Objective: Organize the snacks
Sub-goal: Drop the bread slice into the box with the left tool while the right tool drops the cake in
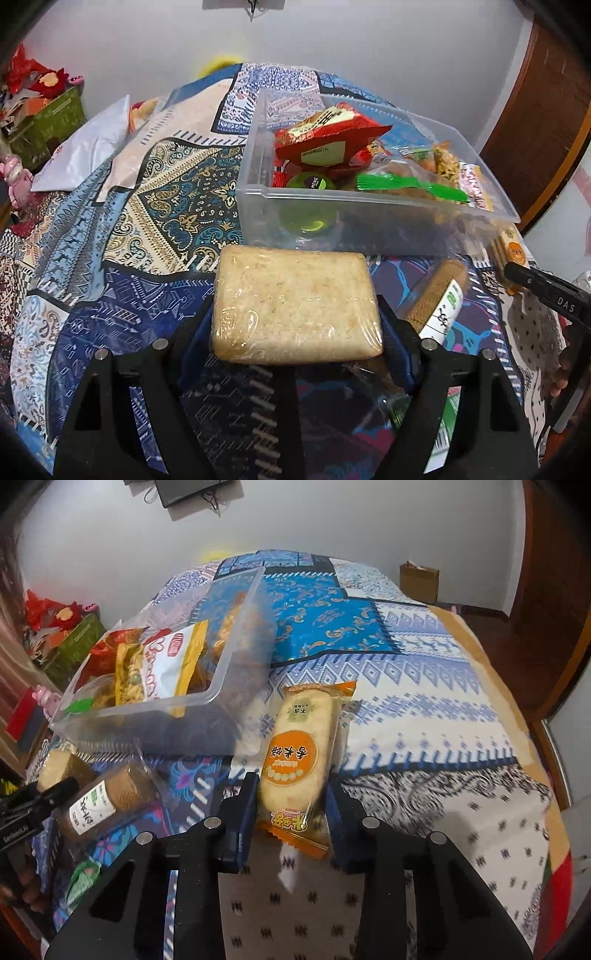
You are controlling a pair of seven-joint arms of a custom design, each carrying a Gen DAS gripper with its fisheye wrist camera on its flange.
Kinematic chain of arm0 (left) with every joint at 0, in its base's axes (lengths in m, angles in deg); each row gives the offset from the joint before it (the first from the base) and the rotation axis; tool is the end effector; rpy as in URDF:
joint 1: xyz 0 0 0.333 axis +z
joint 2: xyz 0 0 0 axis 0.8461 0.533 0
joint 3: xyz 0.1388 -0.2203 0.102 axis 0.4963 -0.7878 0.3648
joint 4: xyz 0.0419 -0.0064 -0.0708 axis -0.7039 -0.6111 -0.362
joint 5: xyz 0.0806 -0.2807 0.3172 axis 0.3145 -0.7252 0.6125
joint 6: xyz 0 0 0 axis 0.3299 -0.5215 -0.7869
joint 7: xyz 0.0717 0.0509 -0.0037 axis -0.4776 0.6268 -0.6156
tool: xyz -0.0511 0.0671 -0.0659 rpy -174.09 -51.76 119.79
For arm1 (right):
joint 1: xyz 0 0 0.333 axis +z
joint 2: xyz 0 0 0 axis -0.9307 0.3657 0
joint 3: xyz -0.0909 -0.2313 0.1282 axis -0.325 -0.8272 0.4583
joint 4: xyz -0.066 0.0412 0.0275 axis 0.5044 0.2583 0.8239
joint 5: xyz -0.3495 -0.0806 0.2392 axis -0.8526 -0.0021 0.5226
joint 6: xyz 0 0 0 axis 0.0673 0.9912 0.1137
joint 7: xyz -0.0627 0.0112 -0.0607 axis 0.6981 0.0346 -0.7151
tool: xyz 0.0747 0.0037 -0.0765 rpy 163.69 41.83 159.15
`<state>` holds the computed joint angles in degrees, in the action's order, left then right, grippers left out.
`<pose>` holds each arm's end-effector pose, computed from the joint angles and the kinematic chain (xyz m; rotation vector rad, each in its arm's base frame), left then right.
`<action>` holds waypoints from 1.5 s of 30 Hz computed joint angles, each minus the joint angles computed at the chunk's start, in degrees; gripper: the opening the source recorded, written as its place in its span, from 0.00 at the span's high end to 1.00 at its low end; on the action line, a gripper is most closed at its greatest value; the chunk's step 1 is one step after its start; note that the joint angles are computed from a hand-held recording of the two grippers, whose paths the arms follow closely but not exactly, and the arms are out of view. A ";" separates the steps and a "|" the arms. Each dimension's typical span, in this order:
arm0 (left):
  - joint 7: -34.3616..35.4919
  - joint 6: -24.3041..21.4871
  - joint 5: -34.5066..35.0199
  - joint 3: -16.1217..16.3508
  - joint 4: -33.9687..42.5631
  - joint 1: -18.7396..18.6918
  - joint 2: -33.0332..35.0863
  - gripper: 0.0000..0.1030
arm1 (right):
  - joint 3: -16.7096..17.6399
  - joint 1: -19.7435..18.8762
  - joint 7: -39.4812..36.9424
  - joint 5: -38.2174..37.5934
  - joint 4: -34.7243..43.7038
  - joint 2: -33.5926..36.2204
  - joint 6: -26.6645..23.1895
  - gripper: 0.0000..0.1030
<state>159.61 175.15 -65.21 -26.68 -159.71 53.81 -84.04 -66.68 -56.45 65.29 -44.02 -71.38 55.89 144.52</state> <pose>0.5251 -0.0748 0.4103 -2.0082 1.7387 -0.7415 0.5676 0.1177 0.4179 -1.9388 1.6019 -0.3467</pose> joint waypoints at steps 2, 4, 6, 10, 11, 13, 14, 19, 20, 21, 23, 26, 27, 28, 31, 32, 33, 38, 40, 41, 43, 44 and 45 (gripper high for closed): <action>-0.70 0.15 0.77 -0.39 -0.82 0.40 -1.32 0.23 | 0.05 0.01 -0.19 -0.44 -1.26 -1.34 0.59 0.70; -0.78 0.39 0.62 -0.09 -1.47 0.17 -2.62 0.23 | -0.01 0.15 -0.63 -0.32 -2.17 -2.47 1.27 0.70; -0.26 0.86 0.46 0.36 -2.15 -0.16 -3.93 0.23 | -0.35 0.56 -1.54 0.87 -3.35 -4.16 1.68 0.70; -0.51 1.37 1.67 0.28 -3.10 -0.12 -6.78 0.23 | -0.93 1.44 -3.21 2.96 -4.16 -6.16 2.66 0.70; -0.38 1.60 1.79 0.45 -3.12 -0.22 -7.08 0.23 | -1.10 1.80 -3.92 3.65 -4.44 -6.94 2.95 0.70; -0.11 2.00 1.83 0.75 -3.02 -0.57 -7.71 0.23 | -1.25 2.44 -4.90 4.68 -4.36 -7.58 3.54 0.70; -0.23 2.41 2.02 0.67 -3.07 -0.55 -8.19 0.23 | -1.55 3.03 -5.88 5.73 -4.25 -7.99 3.74 0.70; 1.52 4.33 0.77 2.07 -0.52 -2.18 -7.15 0.23 | -2.06 5.15 -9.59 9.75 -1.81 -6.94 4.98 0.70; 1.10 4.75 1.46 1.42 0.19 -1.49 -6.61 0.23 | -2.00 5.51 -10.30 10.47 -0.96 -6.39 5.20 0.70; 0.37 5.14 2.49 0.56 1.16 -0.52 -5.84 0.23 | -1.85 5.67 -10.75 10.94 -0.41 -5.91 5.48 0.70; -0.70 5.43 3.73 -0.23 3.22 0.45 -4.21 0.23 | -1.81 6.48 -12.48 12.92 1.50 -4.45 5.94 0.70; -3.11 6.08 6.80 -1.94 6.51 2.84 -1.35 0.23 | -1.43 6.99 -14.88 15.51 4.20 -2.32 5.97 0.70; -3.96 6.15 7.97 -2.36 7.52 3.54 -0.40 0.23 | -1.10 6.97 -15.29 15.83 5.39 -1.29 5.93 0.70; -4.51 6.26 8.71 -2.43 8.94 3.93 0.99 0.23 | -0.65 6.90 -15.46 15.87 6.60 -0.17 6.04 0.70; -5.30 5.68 9.27 -1.92 12.33 4.11 4.29 0.23 | 0.43 6.54 -16.15 16.37 10.53 3.37 5.17 0.70; -4.85 5.53 8.63 -1.50 13.17 3.76 5.18 0.23 | 0.82 6.32 -16.38 16.46 11.45 4.19 4.86 0.70; -3.80 5.11 7.18 -0.86 14.49 3.18 6.47 0.23 | 1.29 6.13 -16.10 15.94 12.68 5.38 4.74 0.70; 1.97 3.94 1.43 -0.12 19.93 2.58 12.19 0.23 | 3.17 5.07 -14.34 13.55 19.74 11.85 2.68 0.70; 1.73 3.82 2.35 -0.67 21.75 3.32 14.18 0.23 | 3.72 4.59 -13.74 13.06 21.75 13.63 1.70 0.70; 2.01 3.56 2.28 -0.88 22.77 3.59 15.33 0.23 | 3.94 4.41 -13.35 12.63 22.54 14.35 1.30 0.70; 3.88 3.17 0.00 -1.40 24.39 4.08 17.12 0.23 | 4.16 4.34 -11.63 10.62 24.48 16.24 0.45 0.70; 4.14 2.99 -0.46 -1.63 25.02 4.33 17.82 0.23 | 4.31 4.25 -11.11 9.98 25.10 16.76 0.05 0.70; 4.17 2.85 -0.66 -1.80 25.75 4.57 18.58 0.23 | 4.44 4.18 -10.62 9.37 25.69 17.34 -0.35 0.70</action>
